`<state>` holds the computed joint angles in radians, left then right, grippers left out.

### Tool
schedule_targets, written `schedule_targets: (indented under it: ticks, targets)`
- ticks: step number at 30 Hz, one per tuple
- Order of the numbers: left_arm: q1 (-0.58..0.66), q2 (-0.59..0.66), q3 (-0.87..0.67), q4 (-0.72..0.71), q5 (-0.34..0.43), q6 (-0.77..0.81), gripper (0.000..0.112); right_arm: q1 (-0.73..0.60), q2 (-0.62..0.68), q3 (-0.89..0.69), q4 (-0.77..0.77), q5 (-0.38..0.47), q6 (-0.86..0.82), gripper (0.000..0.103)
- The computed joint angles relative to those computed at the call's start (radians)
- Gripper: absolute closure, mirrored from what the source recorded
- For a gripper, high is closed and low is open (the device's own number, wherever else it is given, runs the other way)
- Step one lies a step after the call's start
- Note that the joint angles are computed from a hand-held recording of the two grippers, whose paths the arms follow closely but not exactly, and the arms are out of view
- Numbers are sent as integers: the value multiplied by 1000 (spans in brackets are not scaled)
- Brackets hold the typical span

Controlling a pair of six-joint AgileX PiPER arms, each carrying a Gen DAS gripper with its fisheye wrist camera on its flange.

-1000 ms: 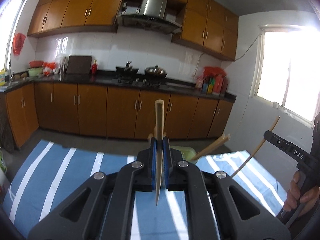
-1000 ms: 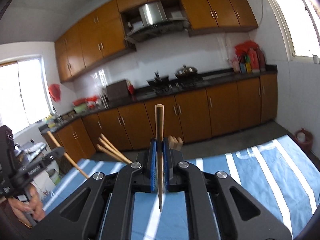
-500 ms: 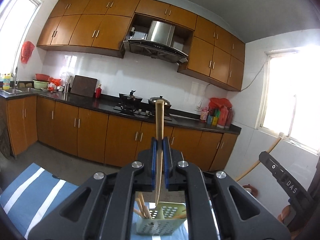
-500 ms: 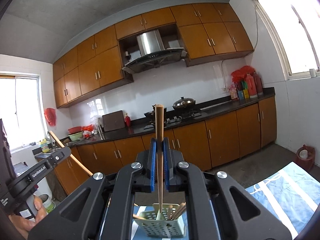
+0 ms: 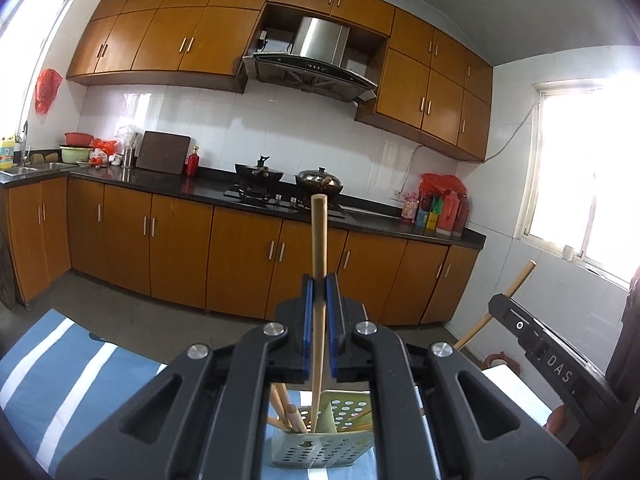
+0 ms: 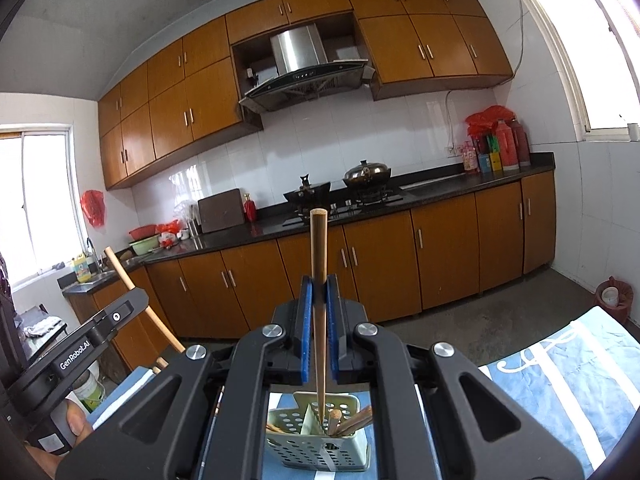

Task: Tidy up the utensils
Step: 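Lift both held chopsticks and lower them upright into the green holder, then open both tools to release the chopsticks and pull back from the holder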

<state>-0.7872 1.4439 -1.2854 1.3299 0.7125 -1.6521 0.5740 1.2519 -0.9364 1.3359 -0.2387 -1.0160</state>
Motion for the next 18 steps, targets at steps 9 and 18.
schedule_targets:
  ticks: [9,18]
  targets:
    - [57,43,-11,-22,-59,-3,105,-5,22,-21,207,23,-205,95]
    - [30,-67,40,-44,8,15,69,-17,-76,32,262,22,-258,45]
